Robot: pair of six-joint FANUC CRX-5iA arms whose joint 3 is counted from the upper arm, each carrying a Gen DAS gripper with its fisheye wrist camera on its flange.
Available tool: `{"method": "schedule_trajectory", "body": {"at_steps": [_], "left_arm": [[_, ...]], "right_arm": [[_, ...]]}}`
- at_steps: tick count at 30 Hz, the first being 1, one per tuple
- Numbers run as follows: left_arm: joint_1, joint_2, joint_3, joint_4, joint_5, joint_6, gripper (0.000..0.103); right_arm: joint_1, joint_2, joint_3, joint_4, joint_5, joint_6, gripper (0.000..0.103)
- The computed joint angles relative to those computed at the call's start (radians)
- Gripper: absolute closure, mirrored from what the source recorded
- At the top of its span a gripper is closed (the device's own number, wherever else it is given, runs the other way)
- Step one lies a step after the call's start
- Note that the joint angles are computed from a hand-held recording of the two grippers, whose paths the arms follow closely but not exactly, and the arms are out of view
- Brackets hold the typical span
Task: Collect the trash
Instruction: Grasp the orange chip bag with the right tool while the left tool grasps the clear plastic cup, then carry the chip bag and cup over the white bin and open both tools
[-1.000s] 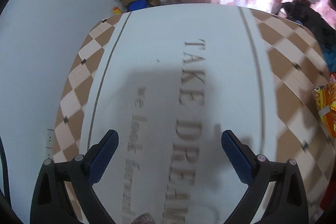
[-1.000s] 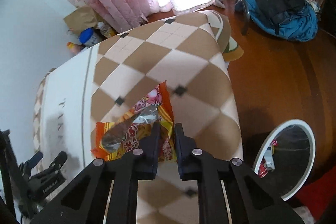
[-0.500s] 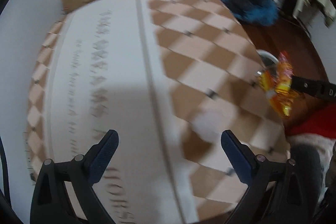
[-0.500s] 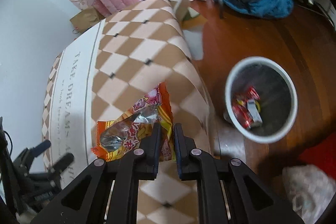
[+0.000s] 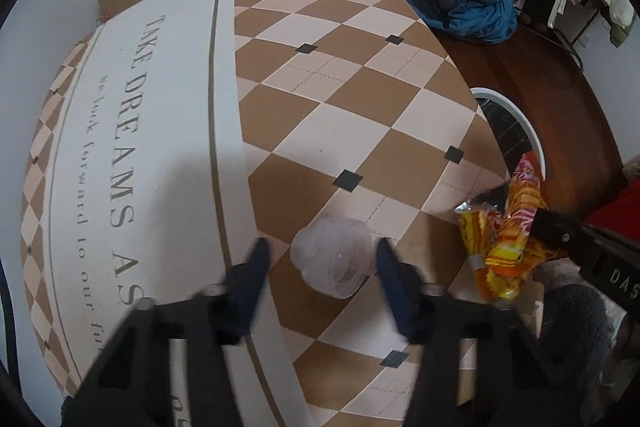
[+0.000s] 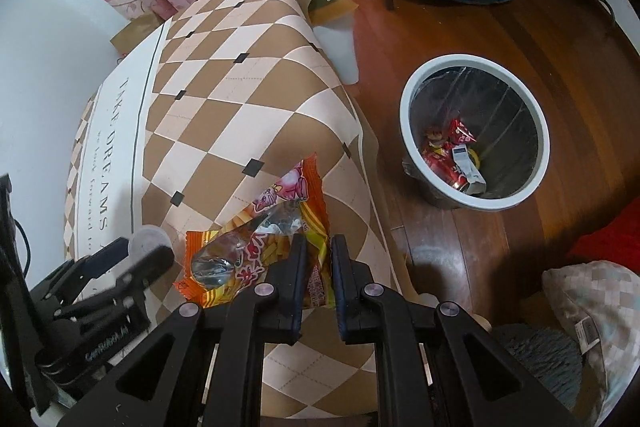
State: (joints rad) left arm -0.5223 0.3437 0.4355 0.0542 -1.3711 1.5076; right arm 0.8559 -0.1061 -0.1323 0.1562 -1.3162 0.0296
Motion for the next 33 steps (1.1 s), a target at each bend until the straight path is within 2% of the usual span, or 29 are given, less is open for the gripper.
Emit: {"method": "schedule_trajectory", "body": {"at_steps": [5,14,23,29,33], "left_arm": [[0.003,-0.01,-0.013,0.0,0.005,0.014,0.083],[0.017,-0.062,-0.045,-0.012,0.037,0.022,0.083],[0.016,-0.109,-0.006,-0.023,0.066,0.027,0.083],[-0.006,-0.08,0.094,0.023,0.07,0.011,0.083],[-0.052,-0.01,0.22,0.051,0.062,-0.007,0.083]], "right_arm": [[-0.007,0.011,0.007,0.002,0.013,0.012,0.09],[-0.004,0.014,0.015,0.008,0.043,0.02,0.09],[0.005,-0.023,0.031,0.077,0.06,0.001,0.09],[0.001,-0.077,0.029,0.137,0.058,-0.027,0.09],[-0.018,-0.137,0.007,0.178,0.034,-0.051,0.09]]}}
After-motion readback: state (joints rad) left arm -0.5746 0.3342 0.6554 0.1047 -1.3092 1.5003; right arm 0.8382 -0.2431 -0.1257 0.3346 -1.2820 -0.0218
